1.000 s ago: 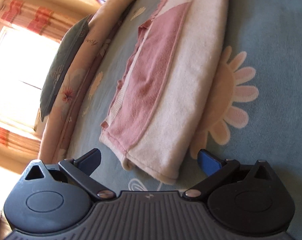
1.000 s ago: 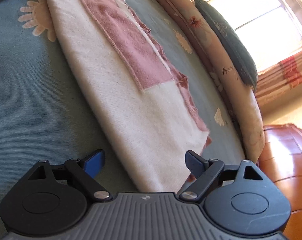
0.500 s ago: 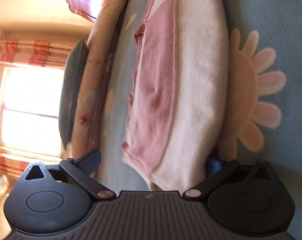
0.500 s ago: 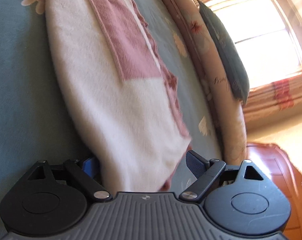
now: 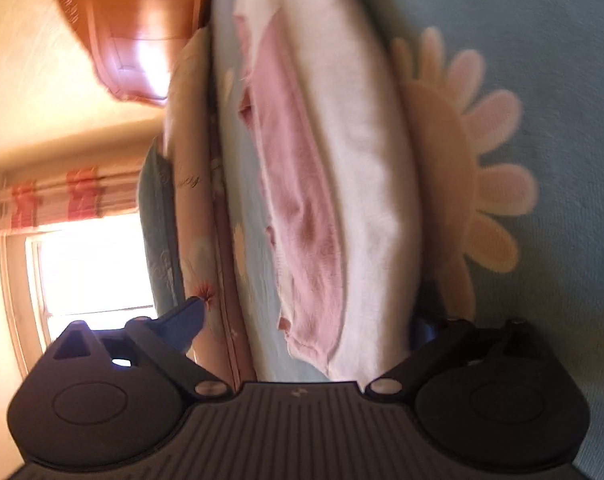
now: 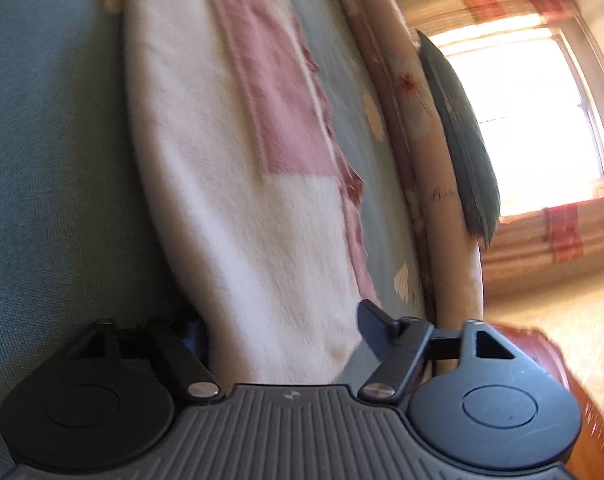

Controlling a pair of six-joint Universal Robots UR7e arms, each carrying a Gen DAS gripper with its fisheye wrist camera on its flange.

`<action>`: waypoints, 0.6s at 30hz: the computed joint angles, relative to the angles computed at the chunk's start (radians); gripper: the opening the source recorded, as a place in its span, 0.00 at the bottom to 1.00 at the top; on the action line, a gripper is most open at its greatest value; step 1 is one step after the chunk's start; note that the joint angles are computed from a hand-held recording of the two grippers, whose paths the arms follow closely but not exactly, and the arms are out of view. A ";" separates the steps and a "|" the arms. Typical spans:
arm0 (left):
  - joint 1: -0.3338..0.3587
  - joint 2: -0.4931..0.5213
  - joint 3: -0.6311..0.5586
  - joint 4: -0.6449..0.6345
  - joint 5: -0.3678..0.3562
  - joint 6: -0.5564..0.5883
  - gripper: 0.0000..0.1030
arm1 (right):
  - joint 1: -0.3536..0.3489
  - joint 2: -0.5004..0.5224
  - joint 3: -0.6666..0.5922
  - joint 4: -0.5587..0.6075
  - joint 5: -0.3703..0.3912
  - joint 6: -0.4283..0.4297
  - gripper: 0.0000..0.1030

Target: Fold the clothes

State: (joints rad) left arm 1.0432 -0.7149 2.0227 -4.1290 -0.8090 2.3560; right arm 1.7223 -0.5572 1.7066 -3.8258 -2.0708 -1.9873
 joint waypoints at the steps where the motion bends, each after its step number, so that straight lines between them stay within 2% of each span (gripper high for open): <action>1: -0.002 0.000 0.007 0.010 0.019 0.004 0.65 | 0.002 -0.007 0.007 0.017 -0.007 0.010 0.59; 2: -0.004 0.003 0.013 0.020 0.040 0.003 0.47 | 0.002 -0.017 0.018 0.035 -0.011 0.029 0.48; 3: -0.004 0.008 0.013 0.030 0.063 -0.003 0.36 | 0.001 -0.025 0.027 0.048 -0.013 0.044 0.43; 4: -0.003 0.015 0.011 0.041 0.086 -0.011 0.16 | 0.001 -0.028 0.034 0.057 -0.017 0.054 0.32; 5: -0.002 0.021 0.008 0.052 0.108 -0.019 0.10 | 0.002 -0.029 0.040 0.065 -0.022 0.065 0.22; 7: 0.002 0.028 -0.001 0.050 0.111 -0.031 0.09 | 0.002 -0.018 0.038 0.052 -0.029 0.065 0.17; 9: -0.003 0.017 -0.011 0.087 0.123 -0.091 0.09 | 0.003 -0.014 0.035 0.042 -0.032 0.059 0.16; 18: -0.048 -0.040 -0.010 0.122 0.150 -0.190 0.06 | 0.043 -0.069 0.051 0.091 -0.042 0.163 0.12</action>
